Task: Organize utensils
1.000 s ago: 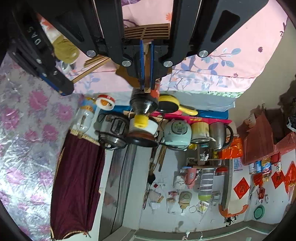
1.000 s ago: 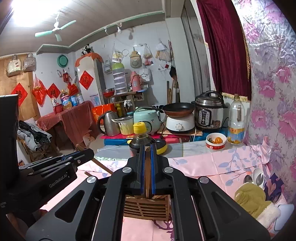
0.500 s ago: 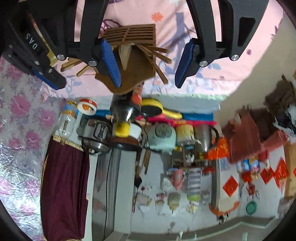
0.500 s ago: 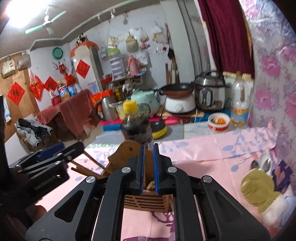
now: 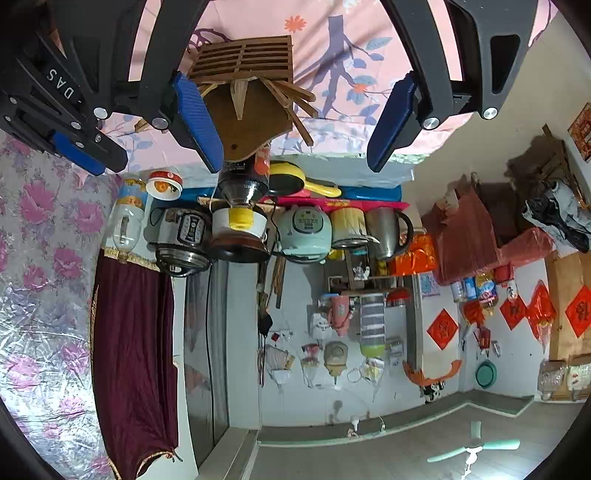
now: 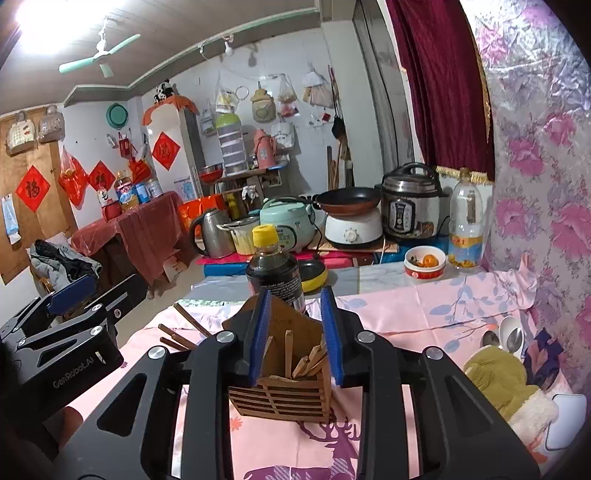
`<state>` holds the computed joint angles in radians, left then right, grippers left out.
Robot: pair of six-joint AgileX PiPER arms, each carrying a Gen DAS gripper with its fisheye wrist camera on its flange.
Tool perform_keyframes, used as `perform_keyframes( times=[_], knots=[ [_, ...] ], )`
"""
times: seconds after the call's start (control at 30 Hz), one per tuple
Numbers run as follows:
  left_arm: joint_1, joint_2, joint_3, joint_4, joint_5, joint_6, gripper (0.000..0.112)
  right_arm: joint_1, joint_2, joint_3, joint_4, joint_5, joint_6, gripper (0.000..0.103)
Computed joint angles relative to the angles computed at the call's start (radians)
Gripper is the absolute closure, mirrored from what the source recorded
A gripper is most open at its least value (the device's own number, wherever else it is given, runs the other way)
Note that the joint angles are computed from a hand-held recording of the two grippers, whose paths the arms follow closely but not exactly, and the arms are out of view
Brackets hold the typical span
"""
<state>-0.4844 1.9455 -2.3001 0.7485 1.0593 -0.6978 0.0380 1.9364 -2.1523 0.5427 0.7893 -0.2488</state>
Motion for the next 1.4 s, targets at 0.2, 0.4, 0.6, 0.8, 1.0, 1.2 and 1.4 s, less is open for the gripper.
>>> perform_keyframes(
  times=[0.2, 0.4, 0.6, 0.8, 1.0, 1.2, 1.4],
  knots=[
    [-0.038, -0.061, 0.092, 0.094, -0.019, -0.072, 0.029, -0.005, -0.044, 0.055, 0.018, -0.030, -0.026, 0.071],
    [-0.068, -0.119, 0.162, 0.143, -0.020, -0.118, 0.029, -0.012, -0.108, 0.134, 0.050, -0.061, -0.067, 0.071],
    [-0.103, -0.165, 0.225, 0.204, -0.007, -0.165, 0.029, -0.017, -0.186, 0.226, 0.099, -0.094, -0.120, 0.071],
    [-0.125, -0.192, 0.256, 0.241, 0.015, -0.194, 0.024, -0.021, -0.239, 0.283, 0.113, -0.109, -0.141, 0.069],
    [-0.142, -0.228, 0.293, 0.254, 0.035, -0.220, 0.017, -0.028, -0.297, 0.350, 0.073, -0.124, -0.110, 0.058],
    [-0.162, -0.251, 0.299, 0.230, 0.073, -0.193, 0.015, -0.006, -0.340, 0.394, -0.097, -0.131, 0.015, 0.027],
    [-0.120, -0.340, 0.493, 0.133, 0.049, -0.264, 0.015, 0.029, -0.371, 0.453, -0.191, -0.101, 0.072, 0.027]
  ],
)
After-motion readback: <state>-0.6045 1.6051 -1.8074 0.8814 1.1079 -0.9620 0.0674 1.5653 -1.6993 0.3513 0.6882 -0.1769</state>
